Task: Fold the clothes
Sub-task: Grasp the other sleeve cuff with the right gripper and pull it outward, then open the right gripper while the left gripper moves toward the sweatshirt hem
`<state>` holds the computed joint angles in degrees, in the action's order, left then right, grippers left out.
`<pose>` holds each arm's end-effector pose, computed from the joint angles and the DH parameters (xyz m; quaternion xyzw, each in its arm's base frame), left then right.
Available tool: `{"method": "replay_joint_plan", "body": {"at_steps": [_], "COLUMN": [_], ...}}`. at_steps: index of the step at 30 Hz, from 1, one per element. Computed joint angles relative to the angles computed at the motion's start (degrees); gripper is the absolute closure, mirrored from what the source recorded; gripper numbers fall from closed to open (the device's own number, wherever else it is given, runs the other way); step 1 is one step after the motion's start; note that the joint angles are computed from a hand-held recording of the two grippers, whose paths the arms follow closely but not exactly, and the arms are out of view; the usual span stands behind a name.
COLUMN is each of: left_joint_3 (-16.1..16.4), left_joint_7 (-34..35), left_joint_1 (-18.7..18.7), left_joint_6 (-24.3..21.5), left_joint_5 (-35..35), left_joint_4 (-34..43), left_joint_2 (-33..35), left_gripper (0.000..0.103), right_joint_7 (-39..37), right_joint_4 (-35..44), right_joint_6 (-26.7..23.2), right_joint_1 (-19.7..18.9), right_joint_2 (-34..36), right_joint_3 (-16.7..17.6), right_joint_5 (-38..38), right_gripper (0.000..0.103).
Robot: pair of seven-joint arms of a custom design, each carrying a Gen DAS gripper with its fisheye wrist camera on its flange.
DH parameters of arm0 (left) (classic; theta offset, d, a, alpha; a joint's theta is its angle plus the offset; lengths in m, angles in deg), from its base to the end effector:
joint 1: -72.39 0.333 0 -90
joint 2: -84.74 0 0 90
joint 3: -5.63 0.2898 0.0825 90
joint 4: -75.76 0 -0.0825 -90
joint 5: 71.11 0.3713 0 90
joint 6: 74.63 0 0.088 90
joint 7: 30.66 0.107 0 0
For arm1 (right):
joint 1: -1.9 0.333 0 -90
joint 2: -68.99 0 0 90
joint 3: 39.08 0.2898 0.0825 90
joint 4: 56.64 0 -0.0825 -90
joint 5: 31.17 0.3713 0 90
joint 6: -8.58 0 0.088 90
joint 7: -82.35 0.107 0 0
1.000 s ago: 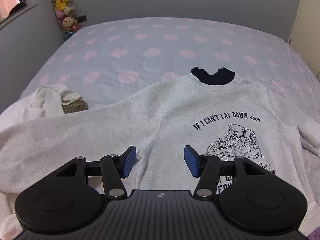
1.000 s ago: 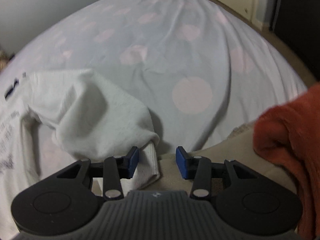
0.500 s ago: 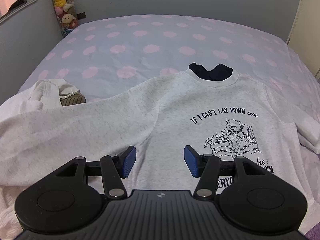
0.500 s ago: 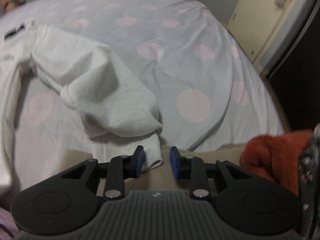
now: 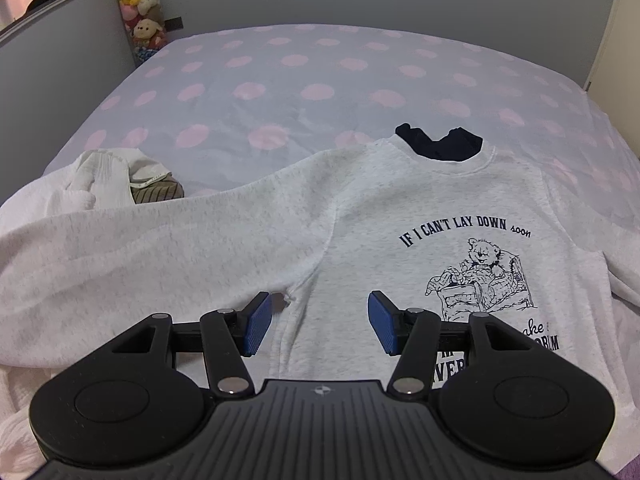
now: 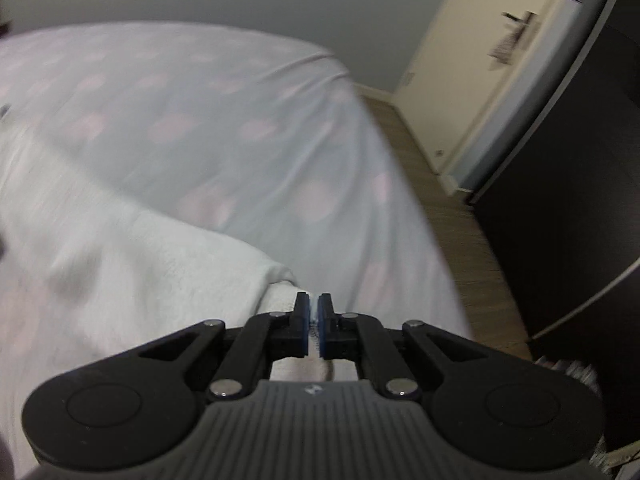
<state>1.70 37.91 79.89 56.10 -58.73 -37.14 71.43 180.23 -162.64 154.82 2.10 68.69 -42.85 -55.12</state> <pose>0.5232 0.0343 0.6077 -0.7818 0.5539 -0.1531 0.2419 0.5960 -0.0317 0.5769 -0.6752 0.6333 -0.3535 0.1344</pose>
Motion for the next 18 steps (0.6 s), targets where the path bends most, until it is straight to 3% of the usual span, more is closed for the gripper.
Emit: {"method": "replay_joint_plan", "body": {"at_steps": [8,14,18], "left_joint_3": [0.1,1.4,2.5], "left_joint_7": [-2.5,-1.7,0.8], "left_joint_1": [0.8,1.3,1.2], "left_joint_6": [-4.0,-8.4,-10.4], "left_joint_5": [1.4,-1.3,-5.1], "left_joint_4": [-1.4,-4.4,-7.1], "left_joint_2": [-0.6,-3.7,-6.8], "left_gripper": [0.052,0.052,0.052], "right_joint_7": [-0.2,-0.2,3.0], "right_joint_4": [21.2,22.2,18.6], "right_joint_6": [-9.8,-14.3,-12.8], "right_joint_1": [0.5,1.1,2.7], "right_joint_2": [17.5,23.3,21.2], "right_joint_3": [-2.9,-4.2,-5.5], "right_joint_5": [-0.4,1.5,-1.4], "right_gripper": [0.099,0.098,0.091]}}
